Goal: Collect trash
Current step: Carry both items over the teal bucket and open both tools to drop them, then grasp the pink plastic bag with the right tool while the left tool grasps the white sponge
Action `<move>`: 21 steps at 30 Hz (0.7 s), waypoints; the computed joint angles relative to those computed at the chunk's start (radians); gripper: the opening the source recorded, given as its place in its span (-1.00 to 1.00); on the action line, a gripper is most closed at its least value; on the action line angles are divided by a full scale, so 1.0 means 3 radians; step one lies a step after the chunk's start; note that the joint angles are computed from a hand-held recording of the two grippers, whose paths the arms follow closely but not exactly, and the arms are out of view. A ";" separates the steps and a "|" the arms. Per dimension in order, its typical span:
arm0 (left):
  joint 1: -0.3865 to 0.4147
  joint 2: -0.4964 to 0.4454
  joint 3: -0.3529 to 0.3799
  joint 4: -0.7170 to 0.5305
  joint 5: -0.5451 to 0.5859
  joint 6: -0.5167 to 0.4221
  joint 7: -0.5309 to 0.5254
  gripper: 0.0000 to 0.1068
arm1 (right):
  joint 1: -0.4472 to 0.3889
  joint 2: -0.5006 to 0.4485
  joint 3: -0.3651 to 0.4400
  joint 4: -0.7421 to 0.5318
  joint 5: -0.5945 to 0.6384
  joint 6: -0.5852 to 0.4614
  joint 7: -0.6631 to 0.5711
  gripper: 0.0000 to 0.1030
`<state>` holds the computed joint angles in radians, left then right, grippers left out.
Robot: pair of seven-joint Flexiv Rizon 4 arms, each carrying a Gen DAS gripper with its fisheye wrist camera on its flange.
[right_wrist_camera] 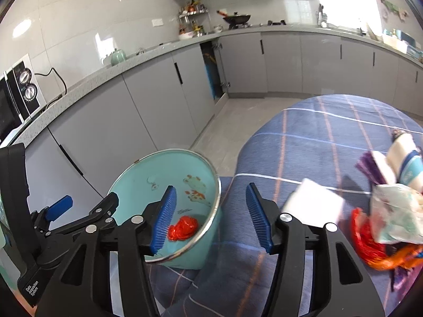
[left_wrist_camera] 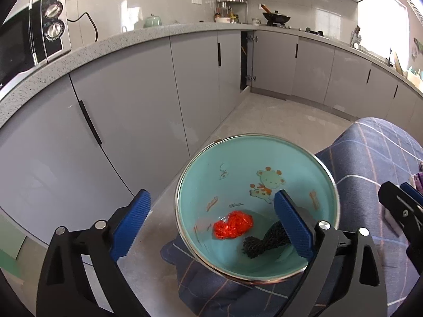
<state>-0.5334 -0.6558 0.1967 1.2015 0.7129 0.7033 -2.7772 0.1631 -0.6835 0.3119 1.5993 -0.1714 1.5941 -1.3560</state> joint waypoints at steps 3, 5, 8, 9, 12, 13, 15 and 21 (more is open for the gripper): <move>-0.0051 -0.0004 -0.0010 -0.0054 0.0019 -0.0056 0.0019 0.76 | -0.0012 0.0068 -0.0033 0.0104 0.0009 0.0044 -0.0003 0.09; -0.0083 -0.0003 -0.0020 -0.0078 0.0029 -0.0071 0.0013 0.82 | -0.0047 0.0114 -0.0034 0.0179 0.0029 0.0084 0.0005 0.19; -0.0116 0.0001 -0.0043 -0.0097 0.0031 -0.0057 0.0009 0.82 | -0.0141 0.0182 -0.0003 0.0285 0.0055 0.0149 0.0022 0.20; -0.0122 0.0000 -0.0054 -0.0104 0.0028 -0.0044 0.0020 0.82 | -0.0160 0.0202 -0.0004 0.0314 0.0059 0.0172 0.0032 0.20; -0.0165 -0.0029 -0.0066 -0.0164 0.0028 -0.0053 0.0057 0.82 | -0.0198 0.0272 -0.0043 0.0432 0.0061 0.0263 0.0077 0.20; -0.0186 -0.0041 -0.0071 -0.0193 0.0030 -0.0059 0.0069 0.82 | -0.0220 0.0294 -0.0044 0.0468 0.0058 0.0286 0.0092 0.20; -0.0213 -0.0051 -0.0072 -0.0214 0.0031 -0.0049 0.0083 0.82 | -0.0228 0.0336 -0.0098 0.0550 0.0053 0.0357 0.0138 0.20; -0.0303 -0.0115 -0.0084 -0.0336 0.0022 -0.0023 0.0144 0.82 | -0.0256 0.0468 -0.0256 0.0799 0.0004 0.0556 0.0281 0.20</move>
<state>-0.6244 -0.6904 0.1714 1.1006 0.7195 0.6963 -2.7340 0.0862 -0.5432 0.2351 1.8389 -0.1704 1.7610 -1.2718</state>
